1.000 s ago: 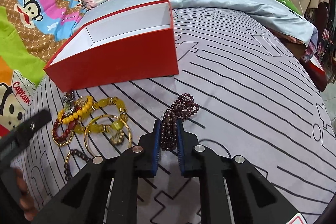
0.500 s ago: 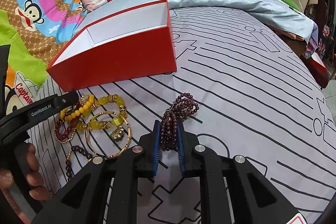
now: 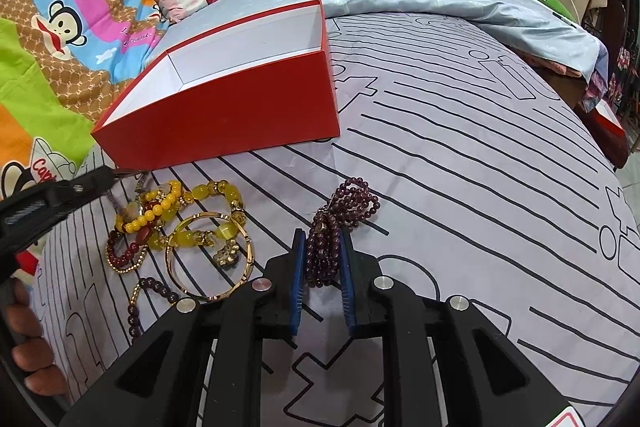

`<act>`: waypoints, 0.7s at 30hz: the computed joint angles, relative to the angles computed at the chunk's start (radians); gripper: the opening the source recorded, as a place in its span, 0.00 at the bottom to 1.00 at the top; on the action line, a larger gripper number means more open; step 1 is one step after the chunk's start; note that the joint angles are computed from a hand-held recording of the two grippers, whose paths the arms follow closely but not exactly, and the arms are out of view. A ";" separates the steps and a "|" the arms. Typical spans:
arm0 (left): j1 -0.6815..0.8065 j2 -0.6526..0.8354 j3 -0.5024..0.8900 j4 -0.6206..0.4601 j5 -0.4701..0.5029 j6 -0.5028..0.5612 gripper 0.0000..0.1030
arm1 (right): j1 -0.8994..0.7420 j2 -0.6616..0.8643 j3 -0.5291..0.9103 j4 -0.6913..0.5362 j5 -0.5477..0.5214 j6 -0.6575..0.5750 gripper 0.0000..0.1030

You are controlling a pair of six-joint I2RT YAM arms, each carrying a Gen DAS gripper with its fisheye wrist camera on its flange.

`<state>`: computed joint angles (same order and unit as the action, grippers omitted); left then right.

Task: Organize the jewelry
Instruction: 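Grasp the silver watch with the left tool while the right tool holds the garnet bracelet, then carry the watch and garnet bracelet with both tools over the red box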

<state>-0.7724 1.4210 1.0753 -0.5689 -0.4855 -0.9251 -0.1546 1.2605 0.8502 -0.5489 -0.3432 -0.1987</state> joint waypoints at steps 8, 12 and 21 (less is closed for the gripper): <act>-0.039 -0.120 0.013 -0.085 -0.038 0.007 0.09 | -0.027 -0.050 0.001 -0.037 -0.040 -0.043 0.10; -0.063 -0.140 0.040 -0.130 -0.069 0.004 0.09 | -0.059 -0.068 0.008 -0.067 -0.068 -0.056 0.08; -0.099 -0.112 0.139 -0.191 -0.115 0.021 0.09 | -0.120 -0.123 0.029 -0.144 -0.114 -0.107 0.07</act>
<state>-0.8715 1.3085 1.2147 -0.7598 -0.6010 -0.9040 -0.2749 1.1376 0.8791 -0.6928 -0.4576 -0.3061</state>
